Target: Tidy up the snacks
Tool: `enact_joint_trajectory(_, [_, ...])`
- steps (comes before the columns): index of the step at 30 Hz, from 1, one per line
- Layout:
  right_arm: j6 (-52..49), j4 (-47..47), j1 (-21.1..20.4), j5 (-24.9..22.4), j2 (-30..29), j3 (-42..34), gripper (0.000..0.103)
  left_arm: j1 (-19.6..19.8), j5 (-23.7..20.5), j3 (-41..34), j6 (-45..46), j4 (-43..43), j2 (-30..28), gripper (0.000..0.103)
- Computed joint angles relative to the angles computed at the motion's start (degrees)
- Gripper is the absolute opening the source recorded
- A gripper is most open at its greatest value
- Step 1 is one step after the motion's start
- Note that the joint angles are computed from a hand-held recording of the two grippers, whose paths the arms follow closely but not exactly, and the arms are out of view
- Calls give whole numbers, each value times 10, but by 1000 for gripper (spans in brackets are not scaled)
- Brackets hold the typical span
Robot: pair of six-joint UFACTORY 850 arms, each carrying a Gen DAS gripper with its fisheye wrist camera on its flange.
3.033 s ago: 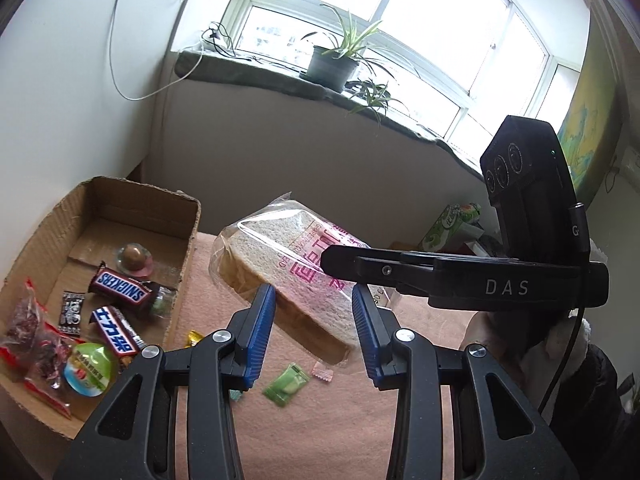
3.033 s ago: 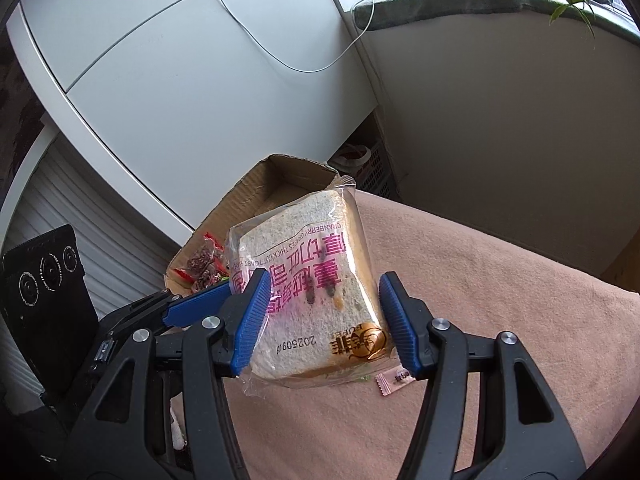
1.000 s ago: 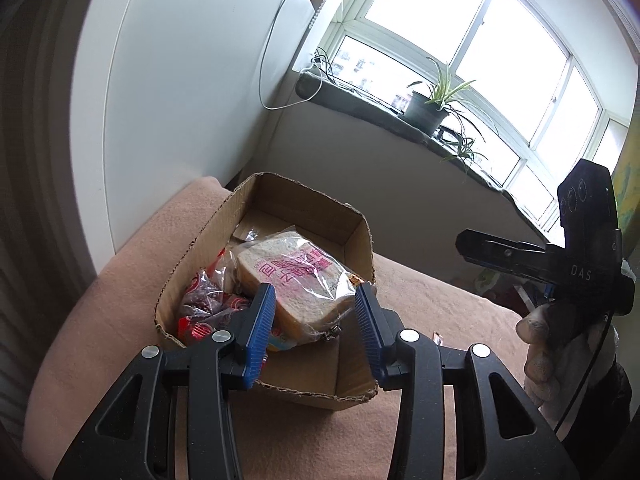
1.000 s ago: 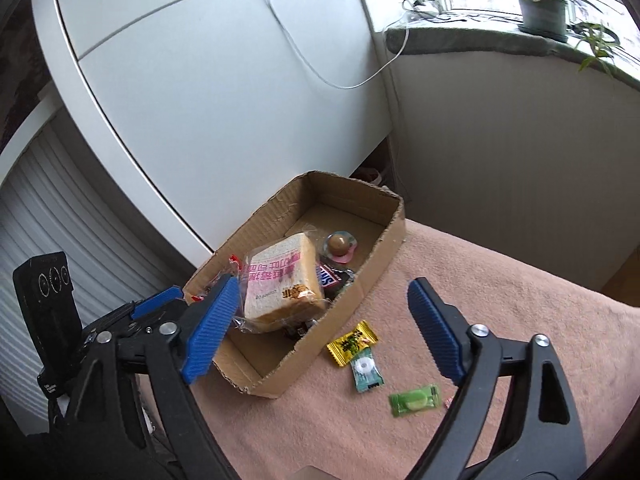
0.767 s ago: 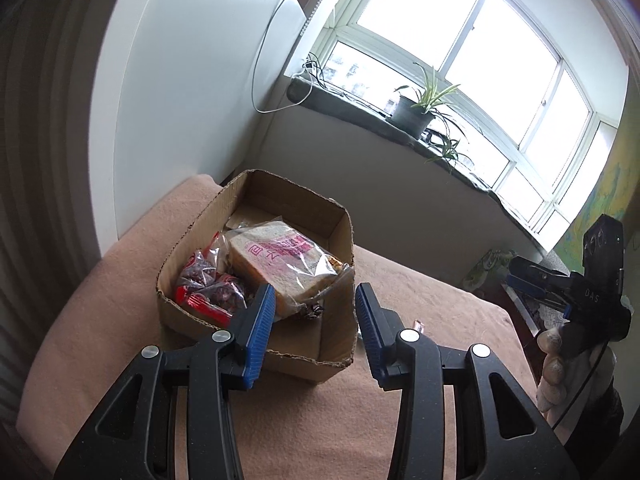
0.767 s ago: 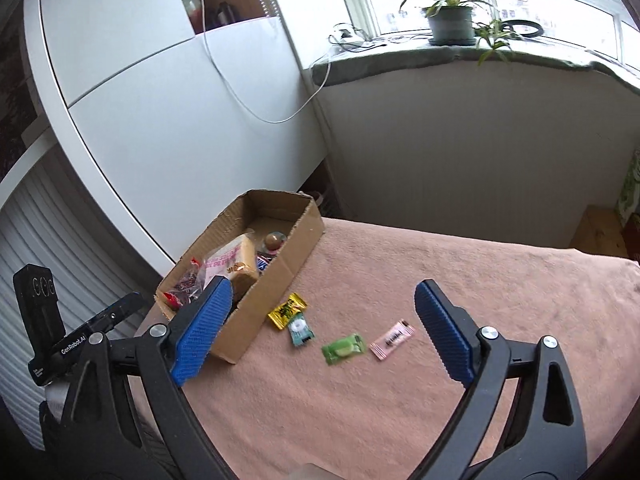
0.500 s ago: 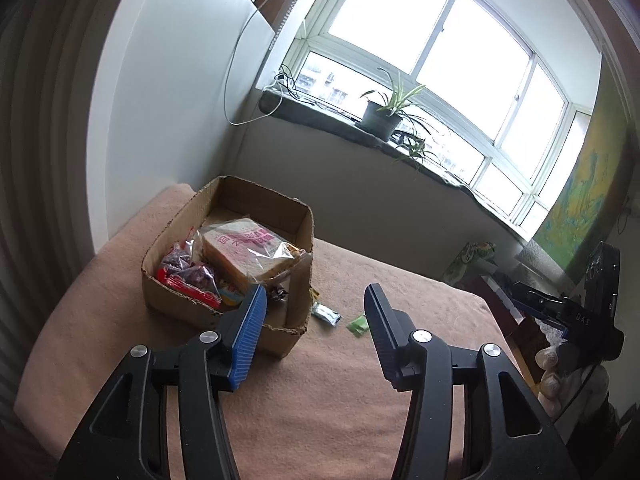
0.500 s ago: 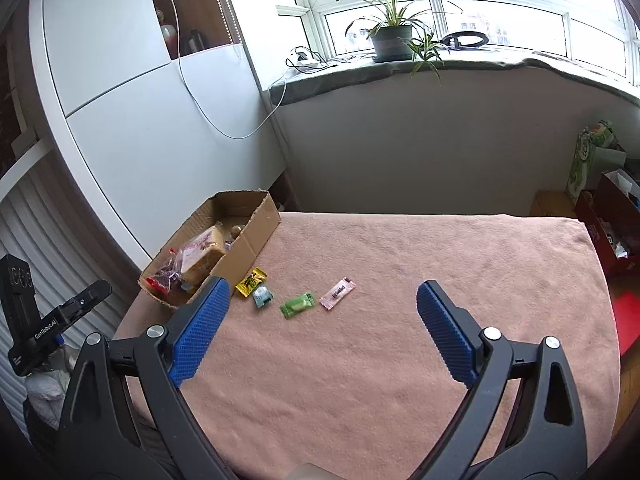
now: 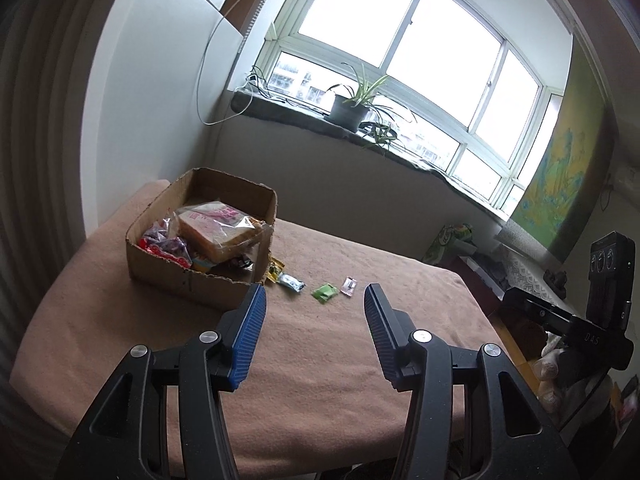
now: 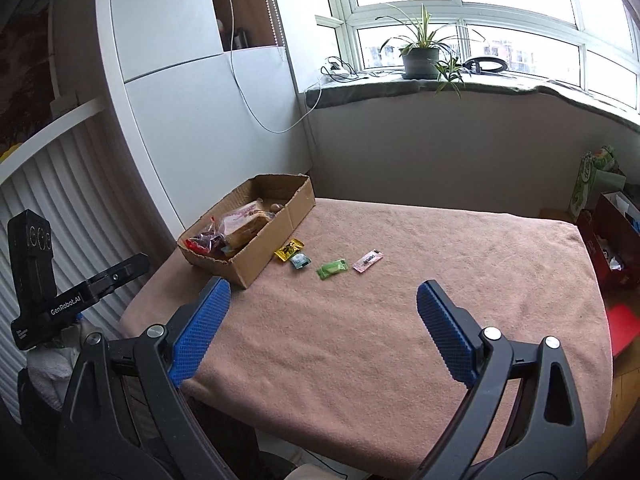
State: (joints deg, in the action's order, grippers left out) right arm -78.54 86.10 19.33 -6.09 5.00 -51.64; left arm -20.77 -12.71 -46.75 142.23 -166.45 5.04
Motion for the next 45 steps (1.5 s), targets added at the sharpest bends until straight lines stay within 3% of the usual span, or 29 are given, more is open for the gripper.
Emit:
enact_joint_trajectory(6, [-164,165,10,8,26,25,96,-14,-6,17,58,-52,15,50])
enact_joint_trajectory(12, [-186,176,9,17,21,19,96,-23,-2,10,105,-89,1,50])
enact_joint_trajectory(18, [-65,50,-8,4,-22,-7,96,-24,9,-19,32,-1,-47,50])
enact_joint_trajectory(22, [70,-96,-24,-26,-75,-47,83,-18,14,-50,-96,126,-89,50])
enact_joint_trajectory(24, [128,-154,-36,-61,-113,-84,75,-15,19,-65,-147,180,-107,50])
enact_joint_trajectory(28, [222,-245,-54,-164,-218,-201,48,-6,20,-78,-199,226,-124,50])
enact_joint_trajectory(30, [263,-281,-56,-224,-280,-274,45,1,17,-81,-238,261,-126,50])
enact_joint_trajectory(34, [360,-370,-40,-303,-403,-426,27,15,10,-86,-291,309,-131,50])
enact_joint_trajectory(39, [471,-500,-9,-356,-526,-590,18,33,0,-88,-382,395,-134,50])
enact_joint_trajectory(45, [526,-564,9,-411,-615,-718,18,56,-14,-91,-445,454,-137,50])
